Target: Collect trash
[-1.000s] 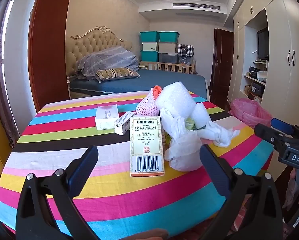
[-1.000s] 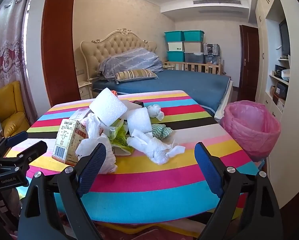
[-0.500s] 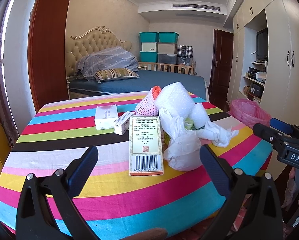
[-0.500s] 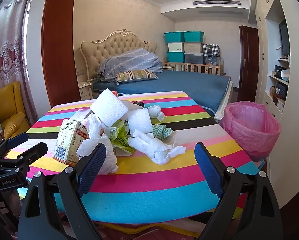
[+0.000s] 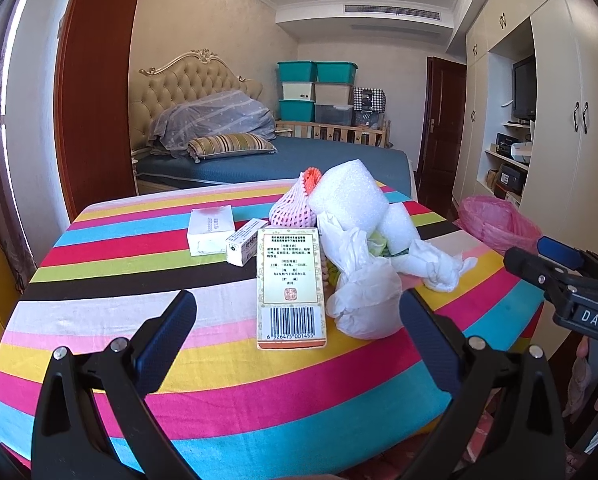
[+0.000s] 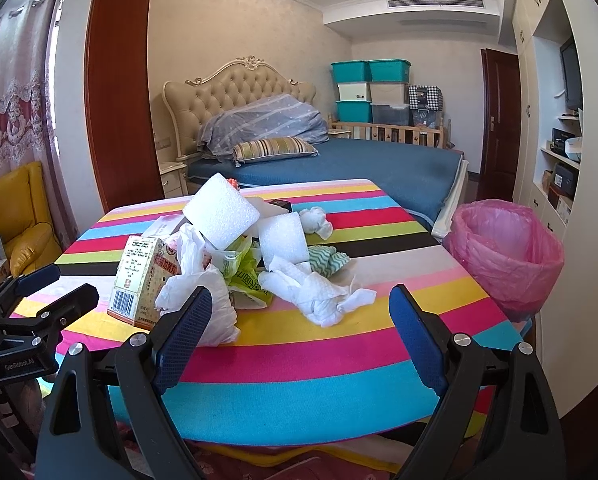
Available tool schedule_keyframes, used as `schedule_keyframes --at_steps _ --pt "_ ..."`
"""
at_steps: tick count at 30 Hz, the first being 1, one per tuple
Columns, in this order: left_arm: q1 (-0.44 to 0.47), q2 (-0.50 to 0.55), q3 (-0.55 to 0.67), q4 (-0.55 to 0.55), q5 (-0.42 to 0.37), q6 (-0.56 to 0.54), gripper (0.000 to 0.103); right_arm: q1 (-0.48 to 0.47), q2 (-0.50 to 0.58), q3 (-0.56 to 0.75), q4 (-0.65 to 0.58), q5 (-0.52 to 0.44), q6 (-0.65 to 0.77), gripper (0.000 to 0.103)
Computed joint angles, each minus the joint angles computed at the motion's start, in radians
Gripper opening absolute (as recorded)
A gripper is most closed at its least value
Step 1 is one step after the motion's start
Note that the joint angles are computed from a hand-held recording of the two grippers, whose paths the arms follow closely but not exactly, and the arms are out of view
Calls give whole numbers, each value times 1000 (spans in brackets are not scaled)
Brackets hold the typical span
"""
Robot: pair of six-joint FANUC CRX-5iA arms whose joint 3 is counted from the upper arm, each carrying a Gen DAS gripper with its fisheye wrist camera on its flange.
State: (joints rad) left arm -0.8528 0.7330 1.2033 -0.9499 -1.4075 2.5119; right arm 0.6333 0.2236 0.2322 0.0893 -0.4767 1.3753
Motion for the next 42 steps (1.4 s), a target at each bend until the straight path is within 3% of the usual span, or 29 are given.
schedule_keyframes --at_steps 22,37,42 --pt "-7 -6 -16 -22 25 16 98 2 3 3 -5 -5 0 85" --pt "24 -4 -10 72 22 -12 98 -6 15 13 -35 -15 20 85" --pt "36 -36 -66 90 57 25 98 -17 30 35 -65 -30 43 85"
